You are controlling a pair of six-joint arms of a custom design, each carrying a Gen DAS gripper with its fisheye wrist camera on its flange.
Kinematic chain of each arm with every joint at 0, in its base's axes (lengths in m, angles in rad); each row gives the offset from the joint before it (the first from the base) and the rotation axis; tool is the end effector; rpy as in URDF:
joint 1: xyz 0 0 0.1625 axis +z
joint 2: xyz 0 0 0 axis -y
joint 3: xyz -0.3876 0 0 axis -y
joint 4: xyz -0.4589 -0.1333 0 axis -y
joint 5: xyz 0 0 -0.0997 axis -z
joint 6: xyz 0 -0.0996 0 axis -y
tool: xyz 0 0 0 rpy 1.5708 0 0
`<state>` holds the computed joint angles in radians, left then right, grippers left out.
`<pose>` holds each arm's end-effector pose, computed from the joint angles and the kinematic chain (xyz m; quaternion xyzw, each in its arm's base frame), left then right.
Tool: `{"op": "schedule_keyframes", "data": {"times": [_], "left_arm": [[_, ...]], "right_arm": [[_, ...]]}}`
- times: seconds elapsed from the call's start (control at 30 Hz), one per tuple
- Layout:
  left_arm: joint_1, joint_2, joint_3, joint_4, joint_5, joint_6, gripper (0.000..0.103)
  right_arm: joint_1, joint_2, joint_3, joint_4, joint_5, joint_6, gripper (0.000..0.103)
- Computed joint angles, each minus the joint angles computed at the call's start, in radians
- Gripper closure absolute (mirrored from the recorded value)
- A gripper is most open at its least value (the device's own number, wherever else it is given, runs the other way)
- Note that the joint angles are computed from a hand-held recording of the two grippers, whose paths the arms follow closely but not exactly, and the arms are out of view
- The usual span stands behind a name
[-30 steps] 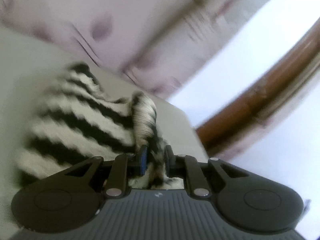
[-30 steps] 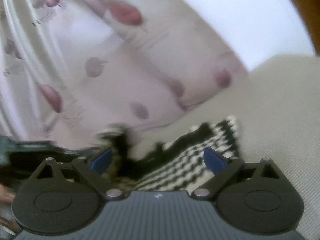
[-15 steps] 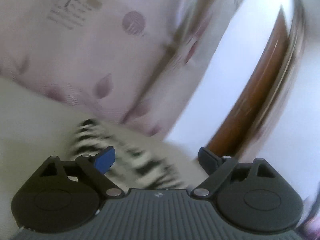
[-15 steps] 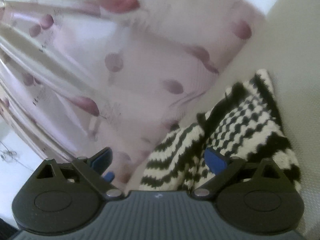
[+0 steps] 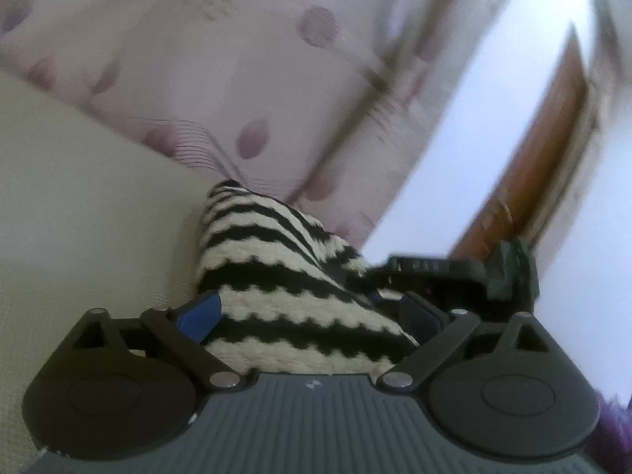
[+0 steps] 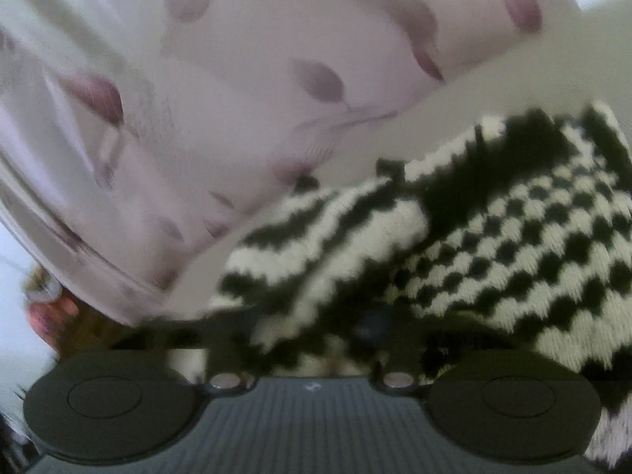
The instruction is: Fold small clothes
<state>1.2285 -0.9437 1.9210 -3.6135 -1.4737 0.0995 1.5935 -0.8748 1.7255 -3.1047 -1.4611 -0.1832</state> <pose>-0.0731 -0.6312 0.1352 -0.1645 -0.8449 0.5086 0.0199 0.1599 -0.6875 0.1011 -0.1150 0.9339 -0.3376 0.0247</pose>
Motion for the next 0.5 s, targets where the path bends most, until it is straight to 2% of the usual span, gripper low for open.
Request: {"op": "schedule_keyframes", "data": {"times": [0.07,0.17,0.23,0.5], "left_arm": [[-0.005,-0.003,0.009,-0.025,0.017,-0.013,0.006],[-0.012,0.000,0.014,-0.042,0.027,0.005,0.003],[-0.017,0.004,0.014,-0.044,0.039,0.015,0.001],[-0.012,0.032,-0.014,-0.035,0.054,0.010,0.001]], "right_arm": [[0.017,0.008,-0.003,-0.025,-0.040,-0.063,0.085],[0.009,-0.027,0.002,-0.032,-0.004,-0.101,0.087],[0.005,-0.062,-0.002,-0.021,-0.008,-0.128,0.087],[-0.024,-0.150,-0.015,0.070,-0.114,-0.205,0.087]]}}
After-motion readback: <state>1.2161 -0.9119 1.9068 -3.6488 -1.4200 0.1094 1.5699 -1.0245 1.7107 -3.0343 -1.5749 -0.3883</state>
